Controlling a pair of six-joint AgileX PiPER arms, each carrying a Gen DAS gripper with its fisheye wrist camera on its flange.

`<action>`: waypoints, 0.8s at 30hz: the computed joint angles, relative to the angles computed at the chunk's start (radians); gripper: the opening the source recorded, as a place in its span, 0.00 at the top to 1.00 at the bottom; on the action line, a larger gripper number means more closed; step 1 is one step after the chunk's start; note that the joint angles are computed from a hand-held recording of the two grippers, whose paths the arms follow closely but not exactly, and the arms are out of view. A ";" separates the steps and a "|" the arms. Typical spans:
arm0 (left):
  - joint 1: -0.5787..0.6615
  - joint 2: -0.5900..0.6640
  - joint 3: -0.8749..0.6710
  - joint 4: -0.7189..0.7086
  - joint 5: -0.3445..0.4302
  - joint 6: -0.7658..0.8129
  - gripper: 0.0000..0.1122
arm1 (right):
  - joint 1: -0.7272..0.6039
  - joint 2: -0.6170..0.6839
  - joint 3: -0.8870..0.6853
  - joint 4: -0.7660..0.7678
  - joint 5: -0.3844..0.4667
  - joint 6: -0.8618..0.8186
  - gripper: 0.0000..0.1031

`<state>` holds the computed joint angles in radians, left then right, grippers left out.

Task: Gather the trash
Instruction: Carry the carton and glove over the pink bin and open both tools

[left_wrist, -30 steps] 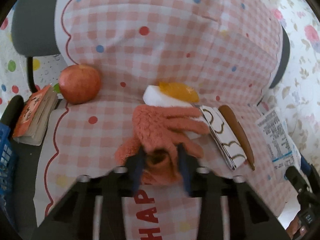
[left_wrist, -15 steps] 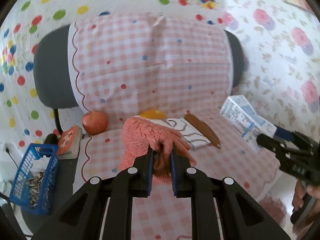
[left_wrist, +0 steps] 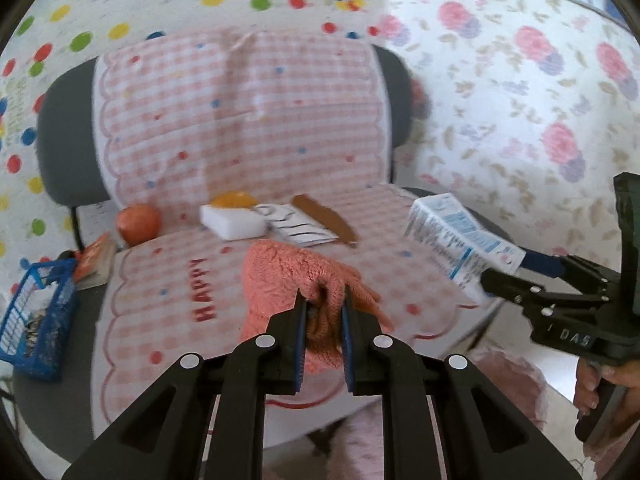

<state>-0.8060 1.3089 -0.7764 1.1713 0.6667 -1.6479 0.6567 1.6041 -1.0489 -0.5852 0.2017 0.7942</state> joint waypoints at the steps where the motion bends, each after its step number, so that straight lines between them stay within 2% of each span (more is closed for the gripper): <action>1: -0.019 0.010 -0.011 0.009 0.000 -0.015 0.86 | 0.001 -0.022 0.020 -0.035 0.008 0.037 0.35; 3: -0.055 0.031 -0.037 0.031 -0.014 -0.040 0.86 | -0.003 -0.087 0.077 -0.141 0.023 0.148 0.35; 5: -0.086 0.055 -0.066 0.052 -0.030 -0.051 0.86 | -0.016 -0.141 0.116 -0.144 0.046 0.165 0.35; 7: -0.127 0.089 -0.093 0.098 -0.045 -0.079 0.86 | -0.011 -0.194 0.160 -0.253 0.084 0.275 0.35; 14: -0.202 0.230 -0.173 0.134 -0.149 -0.107 0.86 | -0.011 -0.376 0.330 -0.393 0.200 0.464 0.35; 16: -0.221 0.273 -0.196 0.129 -0.184 -0.103 0.86 | -0.010 -0.431 0.382 -0.375 0.253 0.472 0.35; 18: -0.234 0.302 -0.213 0.120 -0.218 -0.095 0.86 | -0.031 -0.471 0.416 -0.313 0.265 0.417 0.35; 20: -0.245 0.337 -0.244 0.094 -0.238 -0.050 0.86 | -0.012 -0.509 0.459 -0.358 0.331 0.470 0.35; 24: -0.239 0.422 -0.333 -0.012 -0.294 0.080 0.86 | -0.072 -0.553 0.532 -0.291 0.294 0.435 0.35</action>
<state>-1.0454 1.7310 -1.1095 1.1591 0.3723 -1.5683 0.5845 1.0509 -0.5169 -0.8764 0.4960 1.2296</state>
